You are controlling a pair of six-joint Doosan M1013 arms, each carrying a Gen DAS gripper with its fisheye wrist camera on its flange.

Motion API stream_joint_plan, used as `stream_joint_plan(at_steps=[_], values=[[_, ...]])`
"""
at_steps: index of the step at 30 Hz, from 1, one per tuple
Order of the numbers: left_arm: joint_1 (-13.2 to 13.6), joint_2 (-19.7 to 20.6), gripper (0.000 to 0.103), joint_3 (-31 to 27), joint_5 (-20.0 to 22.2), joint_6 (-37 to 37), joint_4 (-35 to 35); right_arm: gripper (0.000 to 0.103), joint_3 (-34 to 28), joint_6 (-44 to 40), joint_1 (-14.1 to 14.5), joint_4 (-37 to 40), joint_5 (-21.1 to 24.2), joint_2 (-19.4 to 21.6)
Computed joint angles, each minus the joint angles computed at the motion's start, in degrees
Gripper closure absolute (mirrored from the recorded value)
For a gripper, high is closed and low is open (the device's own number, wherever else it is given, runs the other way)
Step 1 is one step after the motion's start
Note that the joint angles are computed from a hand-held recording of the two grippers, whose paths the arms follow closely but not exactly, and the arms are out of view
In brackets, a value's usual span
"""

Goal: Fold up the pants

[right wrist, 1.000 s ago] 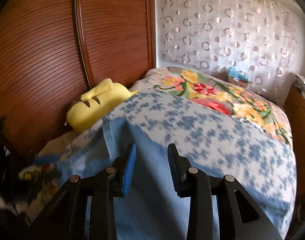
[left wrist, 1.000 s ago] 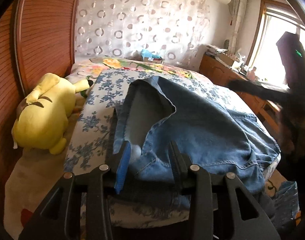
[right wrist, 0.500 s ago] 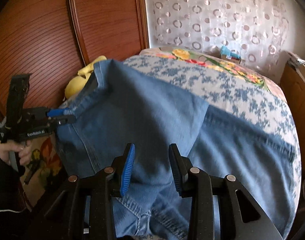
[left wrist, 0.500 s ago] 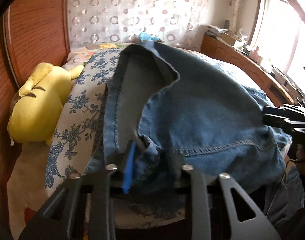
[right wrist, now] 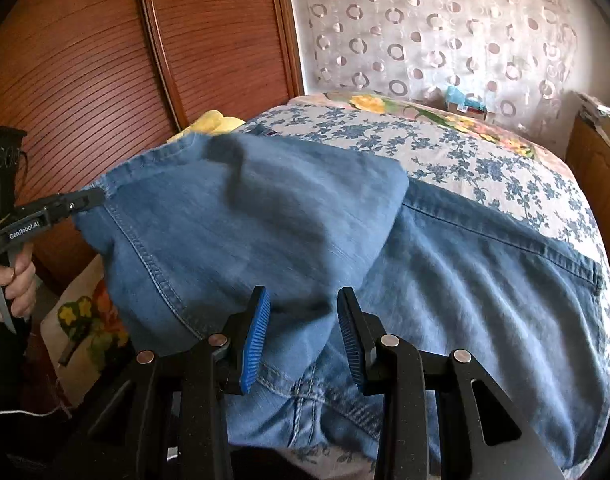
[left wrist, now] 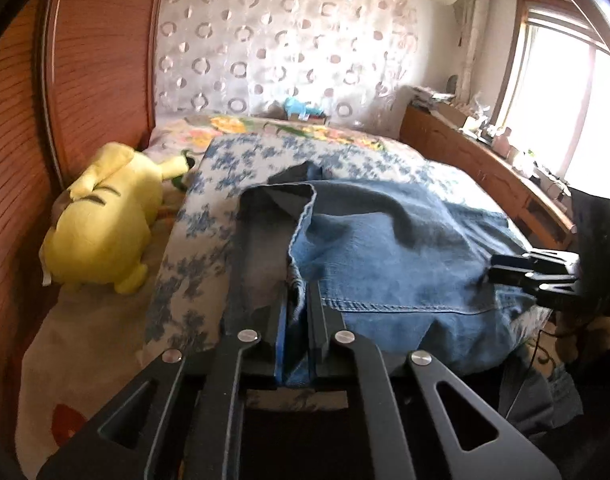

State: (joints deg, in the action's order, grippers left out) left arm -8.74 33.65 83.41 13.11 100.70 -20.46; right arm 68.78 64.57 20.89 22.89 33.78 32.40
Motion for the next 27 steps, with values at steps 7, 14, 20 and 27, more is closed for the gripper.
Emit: stream_joint_plan(at_steps=[7, 14, 20, 27], values=[[0.10, 1.48, 0.059, -1.67, 2.14, -8.86, 7.73, 0.066, 0.14, 0.04, -0.21, 0.76, 0.17, 0.48], [0.53, 3.14, 0.058, -5.09, 2.71, -7.98, 5.43, 0.066, -1.99, 2.93, -0.09, -1.73, -1.16, 1.50], [0.59, 5.99, 0.058, -11.09, 5.56, -10.67, 9.41, 0.056, -8.26, 9.26, -0.92, -5.18, -0.83, 5.14], [0.43, 8.99, 0.058, -16.42, 10.05, -11.48, 10.13, 0.055, -19.05, 14.99, -1.87, -5.51, 6.87, 11.75]])
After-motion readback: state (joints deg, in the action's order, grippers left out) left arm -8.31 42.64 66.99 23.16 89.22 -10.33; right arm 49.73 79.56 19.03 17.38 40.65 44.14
